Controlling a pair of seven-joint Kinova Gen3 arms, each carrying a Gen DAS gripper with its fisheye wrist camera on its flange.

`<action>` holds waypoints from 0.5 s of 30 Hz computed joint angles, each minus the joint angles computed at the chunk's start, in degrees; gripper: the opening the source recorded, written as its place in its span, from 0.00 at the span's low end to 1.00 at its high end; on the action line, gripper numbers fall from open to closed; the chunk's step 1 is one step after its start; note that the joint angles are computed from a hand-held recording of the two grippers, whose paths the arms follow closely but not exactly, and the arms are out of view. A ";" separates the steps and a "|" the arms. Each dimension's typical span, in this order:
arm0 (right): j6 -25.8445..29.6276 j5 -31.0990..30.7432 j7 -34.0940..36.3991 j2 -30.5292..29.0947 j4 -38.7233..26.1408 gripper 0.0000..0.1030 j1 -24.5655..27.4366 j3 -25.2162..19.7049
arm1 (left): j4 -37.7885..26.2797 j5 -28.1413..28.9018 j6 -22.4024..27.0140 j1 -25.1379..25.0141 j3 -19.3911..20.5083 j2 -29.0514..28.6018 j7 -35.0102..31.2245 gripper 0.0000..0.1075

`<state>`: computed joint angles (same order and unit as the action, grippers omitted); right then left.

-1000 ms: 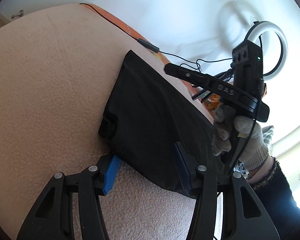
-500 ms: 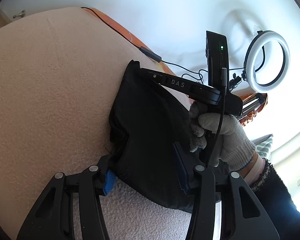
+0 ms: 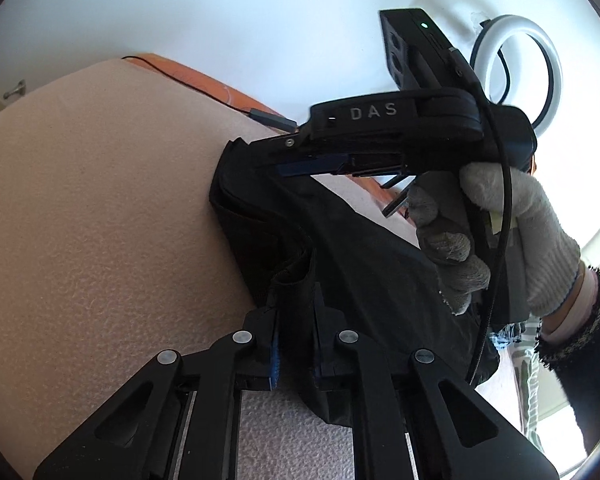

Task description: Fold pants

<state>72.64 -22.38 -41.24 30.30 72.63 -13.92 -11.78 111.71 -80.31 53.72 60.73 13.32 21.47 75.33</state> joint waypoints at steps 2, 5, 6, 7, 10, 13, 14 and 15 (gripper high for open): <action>1.76 2.07 -3.03 0.35 -0.95 0.43 -2.16 0.82 | -1.12 0.91 0.52 -0.08 0.16 0.25 -2.97 0.09; 0.86 4.81 -7.09 0.17 -0.28 0.46 -4.98 1.57 | -2.08 1.54 0.54 -0.07 -0.15 0.56 -5.87 0.07; 0.30 5.72 -8.30 0.07 0.06 0.47 -5.87 1.70 | -1.96 1.19 0.27 -0.01 -0.38 0.57 -5.77 0.06; -0.31 6.75 -9.41 -0.10 0.41 0.47 -6.82 1.78 | -1.92 0.97 0.03 0.01 -0.53 0.57 -5.68 0.06; -2.15 10.43 -11.49 -0.76 1.75 0.47 -9.75 1.82 | -1.90 0.63 -0.39 -0.04 -0.76 0.59 -5.82 0.05; -6.78 14.92 -12.77 -2.44 4.80 0.43 -12.64 1.91 | -3.26 1.56 0.09 0.11 -0.71 1.24 -7.93 0.05; -8.04 16.34 -13.34 -2.91 5.53 0.38 -13.43 2.06 | -3.99 2.76 0.80 0.23 -0.72 1.47 -9.28 0.05; -9.36 17.21 -13.69 -3.26 6.05 0.25 -13.70 2.12 | -4.60 4.07 1.85 0.73 -0.71 1.54 -10.32 0.05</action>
